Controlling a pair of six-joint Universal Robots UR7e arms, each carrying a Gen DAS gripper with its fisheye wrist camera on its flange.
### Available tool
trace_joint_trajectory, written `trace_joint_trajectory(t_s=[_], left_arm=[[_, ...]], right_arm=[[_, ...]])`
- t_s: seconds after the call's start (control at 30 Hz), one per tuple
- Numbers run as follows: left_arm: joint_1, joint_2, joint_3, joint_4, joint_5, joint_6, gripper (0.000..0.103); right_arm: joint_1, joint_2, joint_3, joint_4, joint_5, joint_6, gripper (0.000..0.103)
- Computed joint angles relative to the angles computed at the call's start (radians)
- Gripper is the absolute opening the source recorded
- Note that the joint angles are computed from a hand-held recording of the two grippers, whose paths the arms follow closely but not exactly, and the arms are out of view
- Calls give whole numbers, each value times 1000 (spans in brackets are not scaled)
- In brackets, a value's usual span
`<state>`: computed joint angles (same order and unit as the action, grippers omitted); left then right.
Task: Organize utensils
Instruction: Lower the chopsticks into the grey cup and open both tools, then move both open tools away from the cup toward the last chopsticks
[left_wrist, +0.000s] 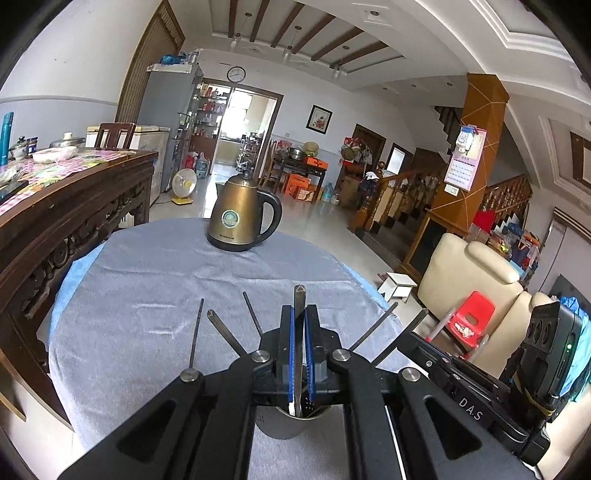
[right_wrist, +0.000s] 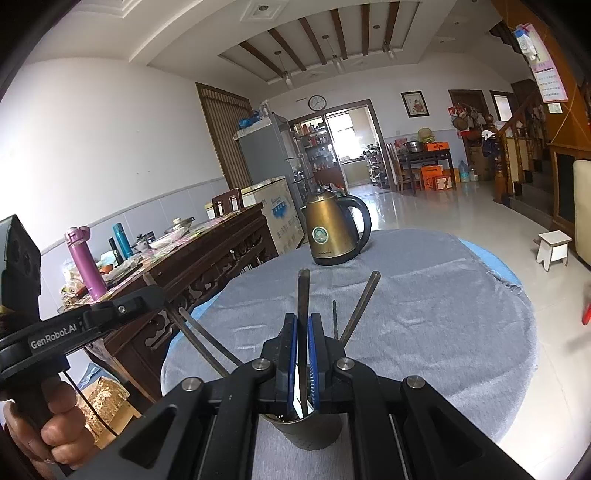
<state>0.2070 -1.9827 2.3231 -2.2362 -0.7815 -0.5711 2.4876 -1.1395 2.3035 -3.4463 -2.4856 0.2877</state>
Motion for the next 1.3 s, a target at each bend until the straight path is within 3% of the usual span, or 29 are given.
trace_joint_trajectory(t_s=[0.4, 0.5, 0.57, 0.7, 0.77, 0.97, 1.13, 1.2, 1.27, 1.3], left_arm=[[-30, -34, -4, 150, 27, -53, 6], [-39, -47, -5, 190, 45, -75, 20], [-44, -61, -2, 211, 56, -97, 38], [-58, -89, -2, 265, 85, -136, 44], [-65, -99, -5, 297, 97, -157, 57], [-94, -136, -13, 420, 121, -238, 70], [-137, -169, -27, 589, 129, -349, 74], [-159, -174, -34, 668, 133, -403, 76], [-182, -178, -41, 746, 128, -457, 78], [-194, -179, -44, 780, 123, -481, 78]], right_arm=[[4, -10, -11, 131, 13, 102, 7], [-2, -17, 1, 106, 18, 109, 8], [-6, -31, 10, 105, 27, 124, 10], [-4, -47, 23, 90, 11, 137, 10], [-3, -60, 32, 87, 5, 152, 10], [7, -95, 47, 137, -35, 206, 10], [13, -133, 63, 202, -47, 268, 11], [15, -150, 71, 232, -52, 296, 23], [24, -171, 87, 257, -66, 335, 48], [29, -174, 95, 247, -74, 343, 49]])
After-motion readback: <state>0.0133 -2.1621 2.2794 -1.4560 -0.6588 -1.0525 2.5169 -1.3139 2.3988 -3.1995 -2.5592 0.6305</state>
